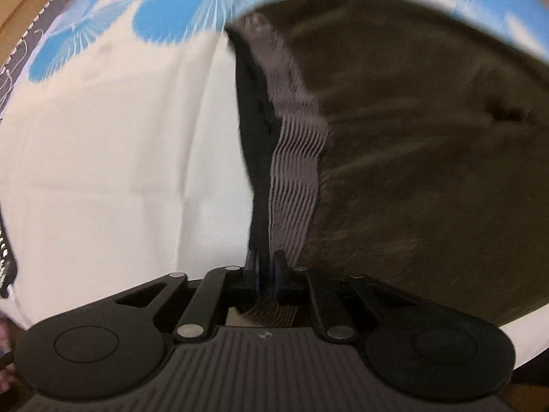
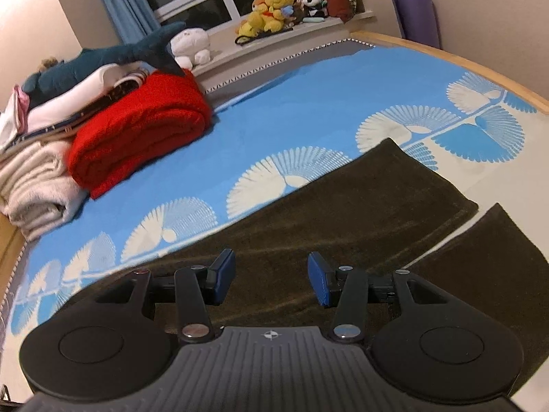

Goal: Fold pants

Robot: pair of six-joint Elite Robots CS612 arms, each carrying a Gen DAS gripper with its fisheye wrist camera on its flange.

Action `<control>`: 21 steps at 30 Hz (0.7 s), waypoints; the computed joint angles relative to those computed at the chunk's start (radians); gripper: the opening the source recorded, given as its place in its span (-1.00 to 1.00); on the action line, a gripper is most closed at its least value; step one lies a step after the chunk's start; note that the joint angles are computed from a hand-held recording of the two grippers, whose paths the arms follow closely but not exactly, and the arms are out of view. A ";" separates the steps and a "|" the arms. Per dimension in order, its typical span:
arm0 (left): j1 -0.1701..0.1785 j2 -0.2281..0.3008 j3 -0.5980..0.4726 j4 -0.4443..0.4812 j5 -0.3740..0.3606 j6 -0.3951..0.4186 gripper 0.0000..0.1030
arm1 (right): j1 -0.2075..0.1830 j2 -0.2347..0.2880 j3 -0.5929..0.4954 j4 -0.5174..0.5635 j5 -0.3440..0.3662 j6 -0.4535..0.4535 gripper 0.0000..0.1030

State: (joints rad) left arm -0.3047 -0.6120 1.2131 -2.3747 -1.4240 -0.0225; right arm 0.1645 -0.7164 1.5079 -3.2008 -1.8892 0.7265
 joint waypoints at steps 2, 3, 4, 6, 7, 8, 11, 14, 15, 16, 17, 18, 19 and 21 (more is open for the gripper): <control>-0.009 -0.013 0.019 -0.023 0.049 0.000 -0.67 | -0.001 -0.006 0.010 0.009 -0.004 0.001 -0.05; -0.014 -0.023 0.037 -0.063 0.072 0.000 -0.65 | -0.002 -0.010 0.017 0.015 -0.006 0.006 -0.05; -0.021 -0.037 0.064 -0.132 0.097 0.008 -0.45 | -0.004 -0.014 0.024 0.019 -0.003 0.012 -0.05; -0.021 -0.051 0.098 -0.247 0.053 0.023 -0.32 | -0.007 -0.019 0.034 0.020 0.006 0.015 -0.04; -0.014 -0.054 0.105 -0.269 -0.022 0.031 -0.32 | -0.008 -0.020 0.037 0.020 0.006 0.011 -0.04; -0.008 -0.052 0.099 -0.260 -0.084 0.038 -0.32 | -0.007 -0.021 0.039 0.019 0.004 0.003 -0.04; -0.006 -0.033 0.076 -0.173 -0.179 0.100 -0.37 | -0.007 -0.022 0.041 0.024 0.000 -0.011 -0.04; -0.026 -0.005 0.043 -0.023 -0.095 0.185 -0.41 | -0.007 -0.022 0.040 0.026 0.005 -0.010 -0.04; -0.030 -0.005 0.046 -0.034 -0.087 0.209 -0.41 | -0.006 -0.021 0.039 0.027 0.006 -0.013 -0.04; -0.031 -0.006 0.042 -0.032 -0.086 0.197 -0.41 | -0.006 -0.021 0.036 0.028 0.007 -0.016 -0.04; -0.028 -0.009 0.040 -0.042 -0.096 0.156 -0.40 | -0.005 -0.020 0.034 0.029 0.007 -0.016 -0.04; -0.026 -0.015 0.046 -0.074 -0.112 0.130 -0.37 | -0.005 -0.019 0.033 0.028 0.009 -0.019 -0.04; -0.021 -0.021 0.054 -0.116 -0.141 0.117 -0.30 | -0.006 -0.019 0.032 0.027 0.012 -0.023 -0.04; -0.015 -0.024 0.057 -0.175 -0.178 0.081 -0.19 | -0.007 -0.017 0.028 0.029 0.015 -0.038 -0.04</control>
